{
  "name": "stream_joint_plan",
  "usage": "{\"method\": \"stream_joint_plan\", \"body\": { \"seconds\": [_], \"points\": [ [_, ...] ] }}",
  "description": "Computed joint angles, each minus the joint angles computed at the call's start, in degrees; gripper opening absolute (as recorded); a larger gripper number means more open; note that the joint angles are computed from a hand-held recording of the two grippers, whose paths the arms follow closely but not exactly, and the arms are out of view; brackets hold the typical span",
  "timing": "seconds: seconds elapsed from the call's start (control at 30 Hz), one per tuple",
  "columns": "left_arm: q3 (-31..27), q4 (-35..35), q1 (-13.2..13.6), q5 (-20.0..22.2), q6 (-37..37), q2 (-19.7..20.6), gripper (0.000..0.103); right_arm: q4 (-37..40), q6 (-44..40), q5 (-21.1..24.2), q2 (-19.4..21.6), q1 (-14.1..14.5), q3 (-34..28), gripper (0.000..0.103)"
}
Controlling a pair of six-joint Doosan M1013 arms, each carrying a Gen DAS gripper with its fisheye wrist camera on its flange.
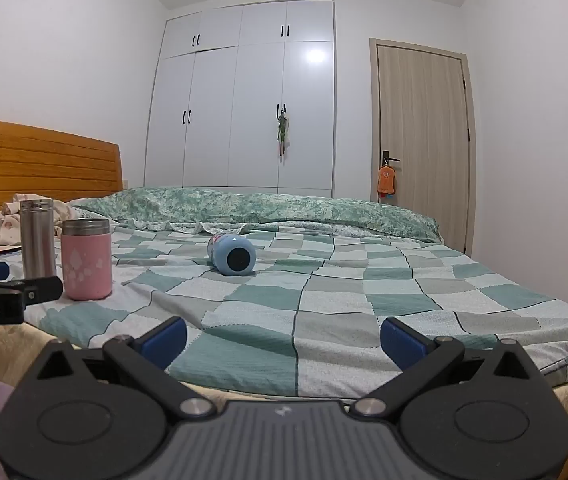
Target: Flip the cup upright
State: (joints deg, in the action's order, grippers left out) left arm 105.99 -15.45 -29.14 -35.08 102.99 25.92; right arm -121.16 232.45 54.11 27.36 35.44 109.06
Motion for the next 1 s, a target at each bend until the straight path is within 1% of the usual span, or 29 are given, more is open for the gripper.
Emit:
{"method": "stream_joint_plan", "body": {
  "seconds": [1.0],
  "points": [
    [0.04, 0.58, 0.11, -0.29, -0.86, 0.05, 0.103, 0.01, 0.02, 0.10, 0.03, 0.06, 0.00, 0.103]
  ]
}}
